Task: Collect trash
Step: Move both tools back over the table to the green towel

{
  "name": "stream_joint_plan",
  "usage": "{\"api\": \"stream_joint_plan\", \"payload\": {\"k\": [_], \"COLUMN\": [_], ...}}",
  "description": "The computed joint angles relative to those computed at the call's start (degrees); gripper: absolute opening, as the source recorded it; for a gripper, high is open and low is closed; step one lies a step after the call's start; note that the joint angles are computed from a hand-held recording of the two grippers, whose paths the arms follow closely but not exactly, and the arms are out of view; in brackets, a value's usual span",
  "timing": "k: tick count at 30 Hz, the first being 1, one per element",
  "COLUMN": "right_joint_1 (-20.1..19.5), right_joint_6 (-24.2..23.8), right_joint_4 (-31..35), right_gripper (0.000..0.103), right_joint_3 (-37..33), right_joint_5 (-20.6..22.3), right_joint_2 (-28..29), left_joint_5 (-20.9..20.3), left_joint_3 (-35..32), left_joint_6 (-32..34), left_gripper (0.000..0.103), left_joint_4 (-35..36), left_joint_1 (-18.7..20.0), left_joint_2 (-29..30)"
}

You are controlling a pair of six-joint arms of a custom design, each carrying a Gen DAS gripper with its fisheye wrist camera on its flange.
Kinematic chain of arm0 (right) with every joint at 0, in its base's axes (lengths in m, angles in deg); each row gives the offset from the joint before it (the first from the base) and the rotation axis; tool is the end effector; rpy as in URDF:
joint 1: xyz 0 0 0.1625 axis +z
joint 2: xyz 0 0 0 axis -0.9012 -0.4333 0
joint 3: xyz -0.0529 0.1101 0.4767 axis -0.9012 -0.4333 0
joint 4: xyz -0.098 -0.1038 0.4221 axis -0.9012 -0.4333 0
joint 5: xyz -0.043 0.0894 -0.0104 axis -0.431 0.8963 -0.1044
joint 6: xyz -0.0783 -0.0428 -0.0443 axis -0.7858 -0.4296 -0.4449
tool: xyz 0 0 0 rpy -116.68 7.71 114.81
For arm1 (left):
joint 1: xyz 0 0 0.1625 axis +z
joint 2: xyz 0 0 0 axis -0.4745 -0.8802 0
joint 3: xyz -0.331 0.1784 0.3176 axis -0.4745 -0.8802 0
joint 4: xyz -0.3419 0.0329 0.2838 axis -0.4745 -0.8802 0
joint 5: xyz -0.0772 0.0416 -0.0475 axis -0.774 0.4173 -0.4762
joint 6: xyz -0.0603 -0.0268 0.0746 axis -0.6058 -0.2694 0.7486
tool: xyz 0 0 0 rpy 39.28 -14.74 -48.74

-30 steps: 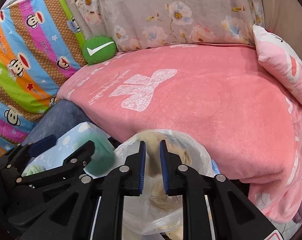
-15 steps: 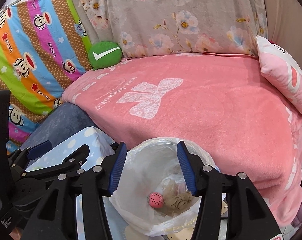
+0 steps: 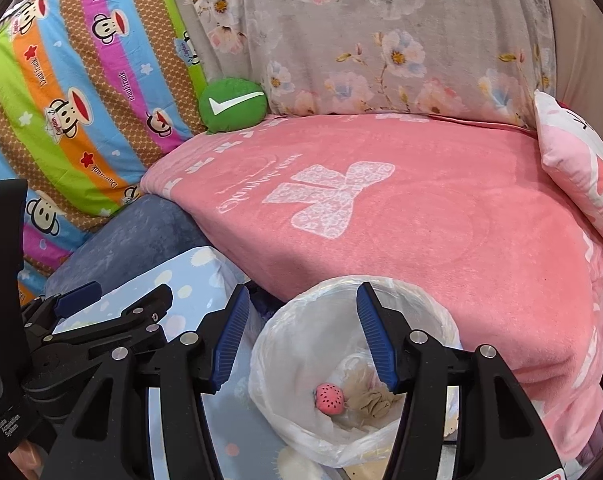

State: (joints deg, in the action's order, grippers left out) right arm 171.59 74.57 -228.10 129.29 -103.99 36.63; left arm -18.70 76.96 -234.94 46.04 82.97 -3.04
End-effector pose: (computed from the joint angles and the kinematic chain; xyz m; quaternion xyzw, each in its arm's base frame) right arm 0.2593 -0.6033 0.1160 0.0622 -0.8411 0.4515 0.2911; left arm -0.2150 -0.6658 0.1676 0.2416 0.8446 -0.3251 0.3501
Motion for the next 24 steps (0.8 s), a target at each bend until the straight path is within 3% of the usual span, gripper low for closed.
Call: {"api": "stream_joint_plan", "payload": {"k": [3, 14, 24], "right_joint_1": [0.8, 3.3, 5.3], "right_joint_6": [-0.6, -0.1, 1.5], "right_joint_4": [0.2, 5.8, 14.0], "right_gripper": [0.061, 0.062, 0.062], "right_joint_3": [-0.9, -5.3, -11.3], "right_joint_5": [-0.2, 1.2, 4.1], "right_joint_2": [0.8, 5.3, 11.6], "left_joint_5": [0.0, -0.5, -2.6], "left_joint_3": [0.4, 2.1, 2.1], "left_joint_6": [-0.9, -5.5, -10.7], "left_gripper": [0.083, 0.086, 0.086], "left_joint_4": [0.1, 0.9, 3.9], "left_joint_1": [0.6, 5.2, 12.0], "left_joint_2": [-1.1, -6.0, -10.6]}}
